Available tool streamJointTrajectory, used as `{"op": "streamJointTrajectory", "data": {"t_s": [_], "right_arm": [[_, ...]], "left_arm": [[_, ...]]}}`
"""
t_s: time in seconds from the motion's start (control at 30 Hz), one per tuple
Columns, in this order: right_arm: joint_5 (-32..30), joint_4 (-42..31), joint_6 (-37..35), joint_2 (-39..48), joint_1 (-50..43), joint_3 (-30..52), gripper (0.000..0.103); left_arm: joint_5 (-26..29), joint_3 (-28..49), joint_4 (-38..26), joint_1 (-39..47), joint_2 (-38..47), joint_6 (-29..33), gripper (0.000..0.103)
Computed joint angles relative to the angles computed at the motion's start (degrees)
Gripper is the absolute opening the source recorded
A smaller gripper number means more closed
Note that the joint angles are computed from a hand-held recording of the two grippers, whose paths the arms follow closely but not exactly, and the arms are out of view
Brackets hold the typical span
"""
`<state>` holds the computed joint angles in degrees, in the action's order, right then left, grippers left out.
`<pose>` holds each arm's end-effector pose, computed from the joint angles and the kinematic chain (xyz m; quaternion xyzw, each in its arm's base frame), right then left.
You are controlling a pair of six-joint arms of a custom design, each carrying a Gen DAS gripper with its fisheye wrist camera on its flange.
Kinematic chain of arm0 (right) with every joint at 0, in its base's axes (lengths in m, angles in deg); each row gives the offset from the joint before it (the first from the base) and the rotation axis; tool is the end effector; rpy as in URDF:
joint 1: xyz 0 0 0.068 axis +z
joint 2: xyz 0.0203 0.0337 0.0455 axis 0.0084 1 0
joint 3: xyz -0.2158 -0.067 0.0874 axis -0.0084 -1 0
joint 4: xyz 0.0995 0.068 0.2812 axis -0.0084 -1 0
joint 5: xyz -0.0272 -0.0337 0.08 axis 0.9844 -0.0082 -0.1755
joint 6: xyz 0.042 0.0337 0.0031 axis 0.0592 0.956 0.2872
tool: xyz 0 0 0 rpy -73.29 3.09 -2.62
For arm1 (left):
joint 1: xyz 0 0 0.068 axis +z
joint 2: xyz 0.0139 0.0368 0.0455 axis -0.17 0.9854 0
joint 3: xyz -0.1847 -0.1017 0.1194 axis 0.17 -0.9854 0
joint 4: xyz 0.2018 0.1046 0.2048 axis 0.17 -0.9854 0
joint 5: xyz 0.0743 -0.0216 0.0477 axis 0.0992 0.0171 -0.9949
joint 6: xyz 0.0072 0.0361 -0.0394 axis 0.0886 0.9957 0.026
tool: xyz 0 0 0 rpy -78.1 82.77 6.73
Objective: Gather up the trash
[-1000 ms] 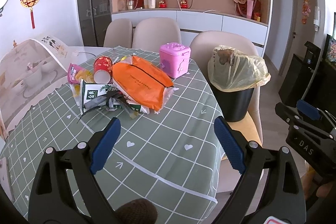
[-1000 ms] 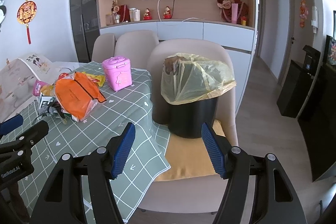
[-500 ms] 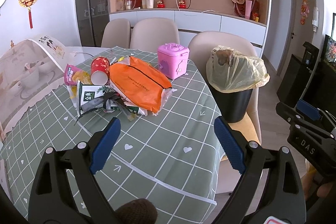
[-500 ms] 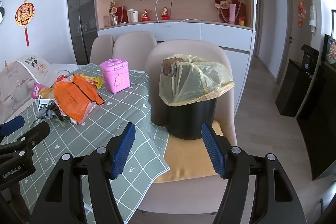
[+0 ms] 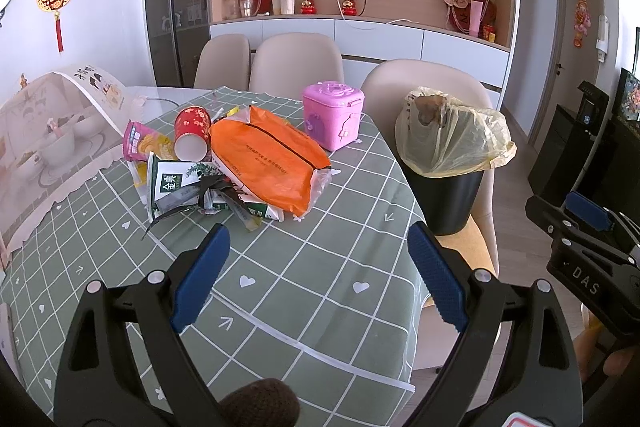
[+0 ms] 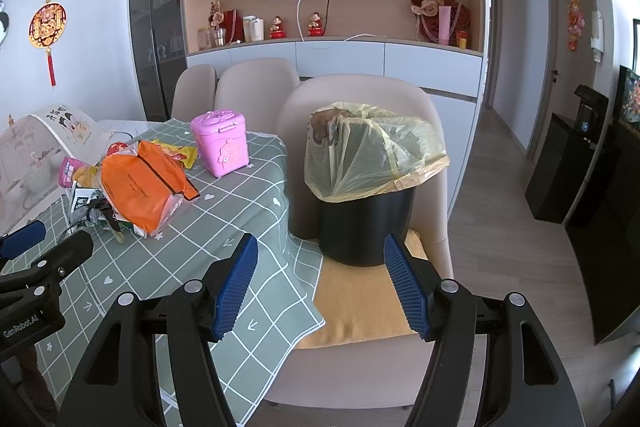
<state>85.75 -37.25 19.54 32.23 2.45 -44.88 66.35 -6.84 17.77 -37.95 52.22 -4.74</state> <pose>0.2705 0.0014 0.2070 0.1298 0.8713 -0.0400 0.4715 0.3270 -0.1691 0.2002 0.1345 0.8769 -0.0705 0.4560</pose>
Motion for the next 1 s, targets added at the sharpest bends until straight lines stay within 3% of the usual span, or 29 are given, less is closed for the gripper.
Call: {"op": "streamJointTrajectory", "data": {"t_s": [1.0], "right_arm": [[-0.88, 1.63, 0.32, 4.58, -0.65, 1.47, 0.062]], "left_arm": [[0.04, 1.36, -0.4, 0.29, 1.99, -0.43, 0.086]]}}
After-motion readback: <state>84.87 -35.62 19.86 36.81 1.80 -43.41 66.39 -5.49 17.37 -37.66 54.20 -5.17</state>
